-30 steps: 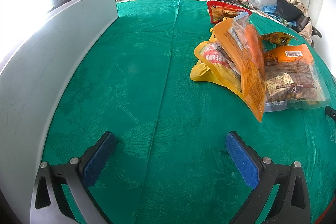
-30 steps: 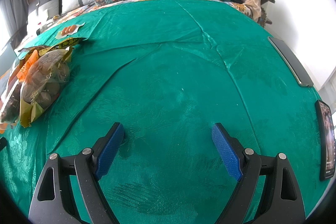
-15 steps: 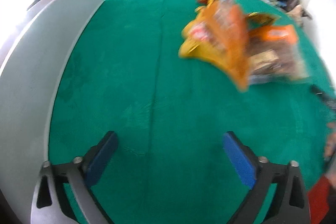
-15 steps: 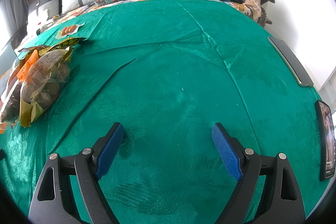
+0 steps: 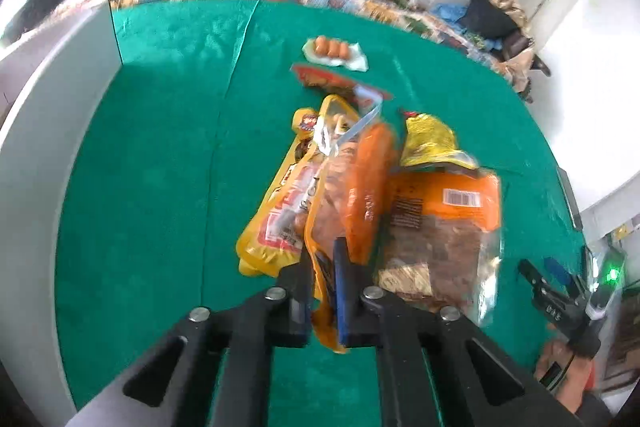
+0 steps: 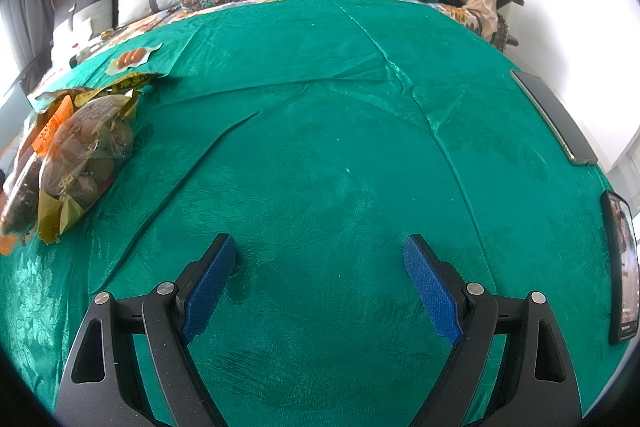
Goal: Organize snacks
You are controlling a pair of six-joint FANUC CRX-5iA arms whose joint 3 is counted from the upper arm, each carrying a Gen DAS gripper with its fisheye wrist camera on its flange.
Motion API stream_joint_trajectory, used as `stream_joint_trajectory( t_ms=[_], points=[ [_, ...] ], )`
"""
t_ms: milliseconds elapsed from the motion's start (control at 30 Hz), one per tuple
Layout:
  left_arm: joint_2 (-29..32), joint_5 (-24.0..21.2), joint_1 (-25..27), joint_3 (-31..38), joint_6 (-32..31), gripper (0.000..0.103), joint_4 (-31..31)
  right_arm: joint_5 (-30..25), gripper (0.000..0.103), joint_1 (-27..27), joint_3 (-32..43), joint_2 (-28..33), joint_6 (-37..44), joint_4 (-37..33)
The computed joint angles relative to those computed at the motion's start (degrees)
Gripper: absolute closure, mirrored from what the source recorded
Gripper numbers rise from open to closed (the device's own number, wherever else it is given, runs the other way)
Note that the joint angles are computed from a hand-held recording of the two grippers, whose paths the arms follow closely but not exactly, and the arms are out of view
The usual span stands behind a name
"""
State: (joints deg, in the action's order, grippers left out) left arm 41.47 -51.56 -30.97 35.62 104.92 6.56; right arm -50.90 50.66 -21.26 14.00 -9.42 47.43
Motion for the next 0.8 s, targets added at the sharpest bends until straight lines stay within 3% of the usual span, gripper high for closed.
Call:
stream_joint_trajectory(
  t_ms=[100, 200, 300, 400, 467, 533, 600, 667, 800],
  points=[
    [-5.59, 4.4, 0.02, -9.59, -0.69, 0.099, 1.32, 0.02, 0.015, -0.01, 0.0, 0.01, -0.02, 0.01],
    [-14.16, 9.85, 1.49, -24.64, -1.04, 0.1, 7.25, 0.03, 0.015, -0.01, 0.01, 0.03, -0.02, 0.01],
    [-19.48, 8.25, 2.1, -31.33, 1.94, 0.092, 4.37, 0.02, 0.015, -0.06, 0.05, 0.02, 0.06, -0.01],
    [-20.03, -0.53, 0.68, -26.48, 12.75, 0.078, -10.12, -0.03, 0.015, -0.02, 0.06, 0.08, -0.03, -0.03],
    [-20.77, -0.84, 0.29, -25.59, 15.4, 0.033, -13.88, -0.04, 0.015, -0.03, 0.08, 0.07, -0.01, -0.04],
    [-20.76, 0.91, -0.19, -24.93, 14.8, 0.013, -14.74, -0.16, 0.015, -0.01, 0.15, 0.12, 0.01, -0.1],
    [-18.52, 2.25, -0.32, -22.97, 7.17, 0.012, -11.47, -0.18, 0.015, -0.01, 0.15, 0.1, 0.04, -0.11],
    [-14.47, -0.02, -1.39, -18.24, 1.99, 0.012, -10.15, -0.35, 0.015, 0.03, 0.25, 0.17, 0.05, -0.22],
    [-7.43, -4.3, -3.56, -9.8, 1.27, 0.012, -11.72, -0.36, 0.015, 0.07, 0.24, 0.21, -0.15, -0.17]
  ],
)
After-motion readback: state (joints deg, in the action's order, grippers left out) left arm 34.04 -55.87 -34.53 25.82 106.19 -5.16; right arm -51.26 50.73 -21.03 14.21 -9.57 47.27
